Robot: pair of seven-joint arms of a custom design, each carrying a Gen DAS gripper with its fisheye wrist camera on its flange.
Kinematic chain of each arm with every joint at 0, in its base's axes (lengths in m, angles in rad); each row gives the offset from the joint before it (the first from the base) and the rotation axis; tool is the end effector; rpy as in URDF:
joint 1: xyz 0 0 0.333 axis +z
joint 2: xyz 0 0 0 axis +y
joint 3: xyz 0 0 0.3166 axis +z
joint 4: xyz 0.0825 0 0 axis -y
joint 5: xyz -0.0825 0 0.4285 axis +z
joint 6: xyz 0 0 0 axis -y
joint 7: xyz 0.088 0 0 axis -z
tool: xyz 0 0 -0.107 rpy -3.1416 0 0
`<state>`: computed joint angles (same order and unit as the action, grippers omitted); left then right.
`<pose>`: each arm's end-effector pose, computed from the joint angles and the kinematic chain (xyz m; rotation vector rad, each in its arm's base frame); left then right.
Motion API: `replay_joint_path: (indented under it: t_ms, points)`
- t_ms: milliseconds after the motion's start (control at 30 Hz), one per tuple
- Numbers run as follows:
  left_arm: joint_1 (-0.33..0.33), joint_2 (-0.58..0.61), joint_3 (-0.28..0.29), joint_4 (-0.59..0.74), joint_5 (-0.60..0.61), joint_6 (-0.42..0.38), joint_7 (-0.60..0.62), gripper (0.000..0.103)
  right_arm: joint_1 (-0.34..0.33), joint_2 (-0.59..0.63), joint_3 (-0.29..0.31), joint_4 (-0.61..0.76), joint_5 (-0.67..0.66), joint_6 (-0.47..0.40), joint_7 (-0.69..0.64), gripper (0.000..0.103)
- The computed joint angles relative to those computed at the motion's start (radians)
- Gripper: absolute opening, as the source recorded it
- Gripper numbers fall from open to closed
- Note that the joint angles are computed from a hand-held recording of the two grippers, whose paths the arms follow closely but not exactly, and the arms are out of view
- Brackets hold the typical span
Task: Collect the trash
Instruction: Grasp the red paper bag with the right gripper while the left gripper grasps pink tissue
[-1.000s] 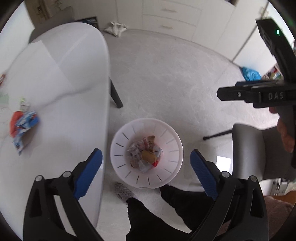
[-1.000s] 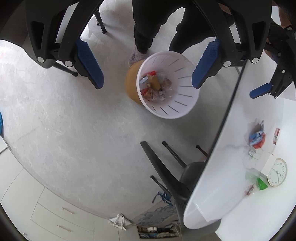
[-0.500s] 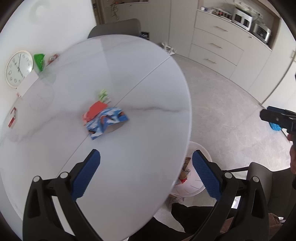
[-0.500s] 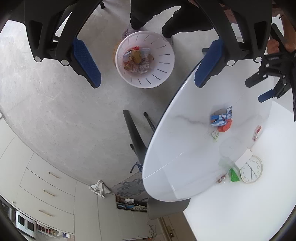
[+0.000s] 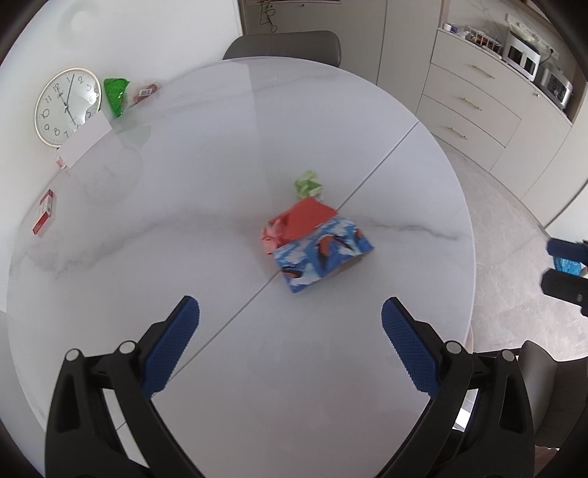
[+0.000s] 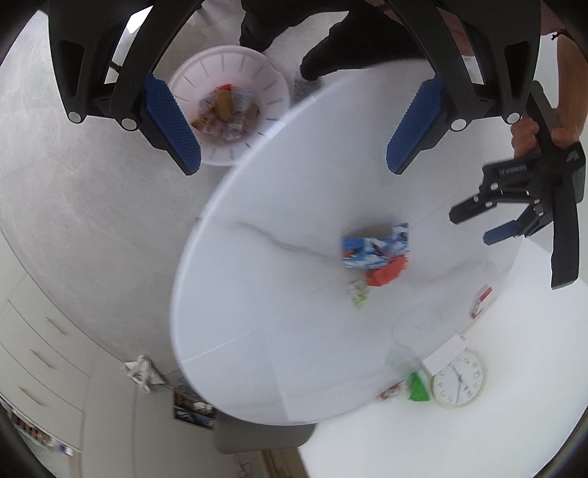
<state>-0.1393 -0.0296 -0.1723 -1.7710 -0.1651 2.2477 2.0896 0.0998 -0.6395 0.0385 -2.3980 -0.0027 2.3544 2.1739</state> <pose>0.6058 -0.2014 0.6096 -1.0937 2.5532 -0.6146 0.4420 0.0642 0.5980 -1.3587 2.1994 -0.3525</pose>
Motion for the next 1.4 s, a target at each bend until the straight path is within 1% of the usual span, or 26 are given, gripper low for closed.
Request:
replay_joint_path:
  t_ms: [167, 267, 300, 333, 400, 467, 567, 600, 633, 667, 733, 767, 933, 1067, 1133, 1167, 1333, 1367, 1400]
  points:
    - [0.022, 0.034, 0.016, 0.035, -0.008, -0.028, 0.03, 0.095, 0.041, 0.264, -0.022, 0.202, 0.039, 0.071, -0.084, 0.1]
    - [0.036, 0.054, 0.02, 0.053, -0.006, -0.028, 0.046, 0.095, 0.056, 0.418, -0.034, 0.34, 0.073, 0.075, -0.144, 0.1]
    - [0.04, 0.06, 0.021, 0.06, -0.007, -0.031, 0.05, 0.095, 0.059, 0.46, -0.038, 0.377, 0.091, 0.076, -0.164, 0.097]
    - [0.044, 0.066, 0.022, 0.066, -0.009, -0.031, 0.053, 0.095, 0.061, 0.513, -0.041, 0.427, 0.11, 0.067, -0.183, 0.092]
    - [0.052, 0.078, 0.023, 0.077, -0.016, -0.032, 0.056, 0.095, 0.061, 0.603, -0.041, 0.517, 0.139, 0.038, -0.21, 0.087]
    - [0.059, 0.092, 0.024, 0.093, -0.024, -0.038, 0.051, 0.095, 0.058, 0.667, -0.037, 0.583, 0.142, 0.004, -0.215, 0.082]
    - [0.069, 0.114, 0.023, 0.119, -0.036, -0.056, 0.039, 0.095, 0.054, 0.745, -0.033, 0.668, 0.148, -0.052, -0.224, 0.077]
    - [0.072, 0.121, 0.023, 0.126, -0.039, -0.06, 0.036, 0.095, 0.054, 0.757, -0.031, 0.68, 0.148, -0.064, -0.226, 0.074]
    - [0.074, 0.126, 0.022, 0.131, -0.041, -0.061, 0.033, 0.095, 0.053, 0.772, -0.03, 0.696, 0.149, -0.077, -0.229, 0.069]
    - [0.075, 0.133, 0.021, 0.137, -0.043, -0.062, 0.03, 0.095, 0.052, 0.784, -0.029, 0.709, 0.154, -0.088, -0.234, 0.066]
    - [0.077, 0.14, 0.018, 0.141, -0.043, -0.059, 0.024, 0.095, 0.047, 0.802, -0.028, 0.73, 0.169, -0.115, -0.247, 0.048]
    - [0.077, 0.145, 0.017, 0.144, -0.043, -0.058, 0.023, 0.095, 0.043, 0.806, -0.028, 0.734, 0.179, -0.123, -0.252, 0.047]
    - [0.077, 0.194, 0.009, 0.199, -0.054, -0.081, 0.002, 0.095, 0.03, 0.767, -0.033, 0.686, 0.217, -0.09, -0.255, 0.046]
    - [0.066, 0.264, -0.003, 0.288, -0.049, -0.129, -0.046, 0.094, 0.011, 0.698, -0.041, 0.607, 0.303, -0.011, -0.269, 0.046]
    - [0.052, 0.313, -0.009, 0.349, -0.032, -0.159, -0.081, 0.092, 0.007, 0.663, -0.048, 0.571, 0.305, 0.024, -0.256, 0.046]
    - [0.043, 0.339, -0.011, 0.384, -0.017, -0.177, -0.105, 0.087, 0.004, 0.641, -0.052, 0.552, 0.301, 0.038, -0.251, 0.046]
    - [0.005, 0.489, -0.029, 0.586, 0.006, -0.304, -0.205, 0.079, -0.01, 0.541, -0.066, 0.462, 0.24, 0.074, -0.212, 0.047]
    - [-0.004, 0.52, -0.031, 0.629, 0.013, -0.333, -0.227, 0.075, -0.013, 0.516, -0.068, 0.438, 0.229, 0.079, -0.202, 0.047]
    - [-0.013, 0.559, -0.032, 0.685, 0.016, -0.371, -0.253, 0.074, -0.015, 0.498, -0.071, 0.421, 0.224, 0.082, -0.197, 0.047]
